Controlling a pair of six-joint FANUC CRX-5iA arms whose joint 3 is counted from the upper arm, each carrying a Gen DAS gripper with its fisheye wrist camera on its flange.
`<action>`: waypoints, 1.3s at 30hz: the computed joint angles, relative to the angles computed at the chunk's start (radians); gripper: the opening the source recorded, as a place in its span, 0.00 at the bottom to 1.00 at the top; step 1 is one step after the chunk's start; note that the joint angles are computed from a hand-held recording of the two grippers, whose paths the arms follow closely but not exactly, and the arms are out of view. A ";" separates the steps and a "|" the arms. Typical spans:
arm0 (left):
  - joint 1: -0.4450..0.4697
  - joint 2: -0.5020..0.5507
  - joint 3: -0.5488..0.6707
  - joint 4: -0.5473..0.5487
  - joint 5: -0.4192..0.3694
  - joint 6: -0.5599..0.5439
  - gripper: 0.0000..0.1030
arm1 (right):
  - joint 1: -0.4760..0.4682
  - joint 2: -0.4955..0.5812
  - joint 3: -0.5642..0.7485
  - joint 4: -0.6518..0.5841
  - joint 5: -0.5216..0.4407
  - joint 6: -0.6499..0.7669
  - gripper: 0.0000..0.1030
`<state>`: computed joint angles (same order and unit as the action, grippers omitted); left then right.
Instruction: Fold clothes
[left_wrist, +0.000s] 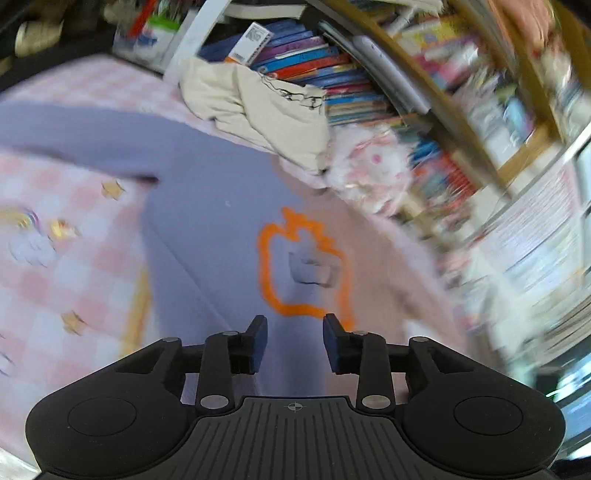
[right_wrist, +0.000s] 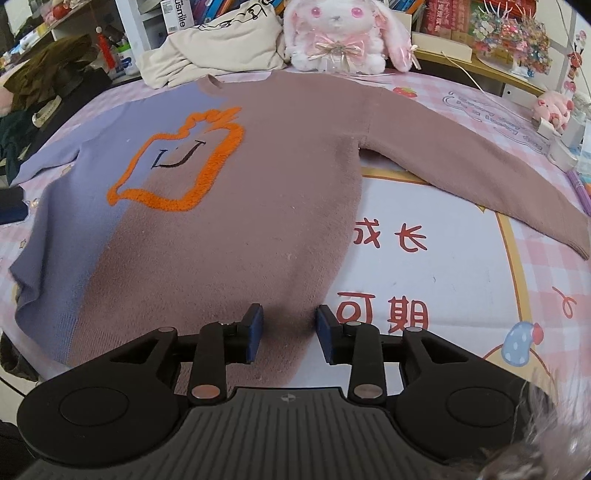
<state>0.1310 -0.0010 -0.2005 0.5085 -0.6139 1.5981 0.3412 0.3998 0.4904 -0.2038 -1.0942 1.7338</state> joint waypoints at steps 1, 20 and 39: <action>0.000 0.010 0.038 -0.094 -0.041 0.083 0.32 | -0.002 0.001 0.002 -0.003 -0.002 0.004 0.31; -0.020 -0.008 0.139 -0.466 -0.291 0.372 0.05 | -0.010 0.003 0.008 -0.022 -0.004 0.062 0.29; -0.085 0.030 0.229 -0.621 -0.364 0.506 0.06 | -0.029 -0.005 0.005 -0.057 0.003 0.091 0.12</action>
<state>0.0458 0.0289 0.0282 -0.1125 -0.9780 2.1043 0.3118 0.3950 0.4954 -0.2611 -1.0914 1.8246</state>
